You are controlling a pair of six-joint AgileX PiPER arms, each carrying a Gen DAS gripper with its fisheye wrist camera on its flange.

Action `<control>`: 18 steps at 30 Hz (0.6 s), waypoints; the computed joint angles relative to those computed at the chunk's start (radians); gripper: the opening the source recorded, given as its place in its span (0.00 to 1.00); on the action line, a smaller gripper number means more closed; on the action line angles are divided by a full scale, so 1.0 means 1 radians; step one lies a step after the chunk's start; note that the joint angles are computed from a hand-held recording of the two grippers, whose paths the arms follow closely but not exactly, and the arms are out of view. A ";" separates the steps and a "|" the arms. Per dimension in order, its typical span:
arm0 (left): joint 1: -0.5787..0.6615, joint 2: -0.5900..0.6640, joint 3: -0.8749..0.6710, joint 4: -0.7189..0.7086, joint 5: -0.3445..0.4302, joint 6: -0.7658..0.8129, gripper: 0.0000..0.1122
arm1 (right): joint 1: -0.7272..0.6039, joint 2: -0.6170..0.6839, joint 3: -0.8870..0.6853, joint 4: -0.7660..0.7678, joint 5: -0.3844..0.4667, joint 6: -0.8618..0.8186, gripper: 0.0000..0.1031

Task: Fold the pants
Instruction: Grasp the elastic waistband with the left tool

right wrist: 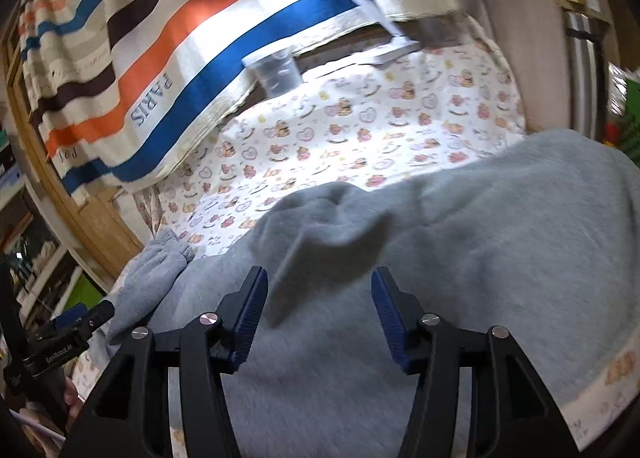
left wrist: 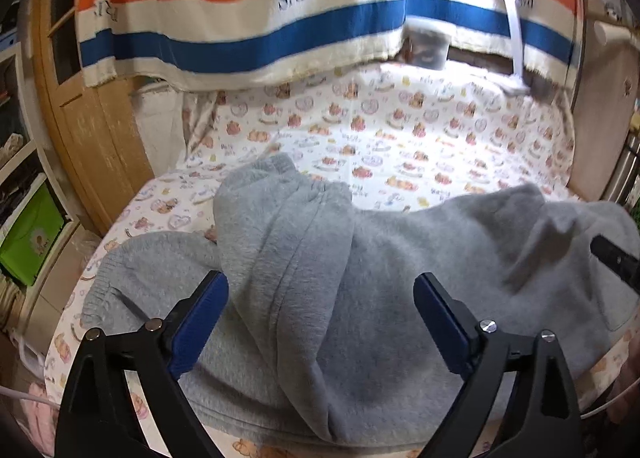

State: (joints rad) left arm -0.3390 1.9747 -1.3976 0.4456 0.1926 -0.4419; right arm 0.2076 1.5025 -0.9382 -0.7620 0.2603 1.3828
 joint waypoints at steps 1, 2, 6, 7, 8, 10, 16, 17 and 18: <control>0.002 0.022 -0.031 -0.066 0.026 0.070 0.83 | 0.005 0.027 -0.027 0.024 0.001 -0.032 0.62; 0.005 0.039 -0.053 -0.113 0.045 0.117 0.83 | 0.008 0.047 -0.047 0.039 -0.002 -0.049 0.65; 0.022 0.074 -0.091 -0.159 0.059 0.163 0.83 | 0.030 0.118 -0.125 0.042 0.031 -0.081 0.74; 0.026 0.079 -0.097 -0.146 0.062 0.152 0.83 | 0.035 0.133 -0.145 0.064 0.043 -0.114 0.78; 0.032 0.084 -0.105 -0.149 0.063 0.157 0.83 | 0.035 0.154 -0.169 0.109 0.046 -0.170 0.80; 0.050 0.090 -0.121 -0.199 0.065 0.210 0.83 | 0.038 0.181 -0.196 0.140 0.049 -0.214 0.83; 0.106 0.135 -0.248 -0.553 0.168 0.603 0.83 | 0.064 0.278 -0.308 0.239 0.116 -0.362 0.83; 0.105 0.145 -0.269 -0.579 0.187 0.647 0.83 | 0.065 0.289 -0.321 0.250 0.127 -0.376 0.83; 0.099 0.159 -0.292 -0.565 0.203 0.656 0.83 | 0.071 0.307 -0.344 0.253 0.150 -0.385 0.83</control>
State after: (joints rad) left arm -0.2404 2.1336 -1.6897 -0.1191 0.3959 0.2137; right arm 0.2782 1.8090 -1.2820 -0.5089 0.4107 0.9974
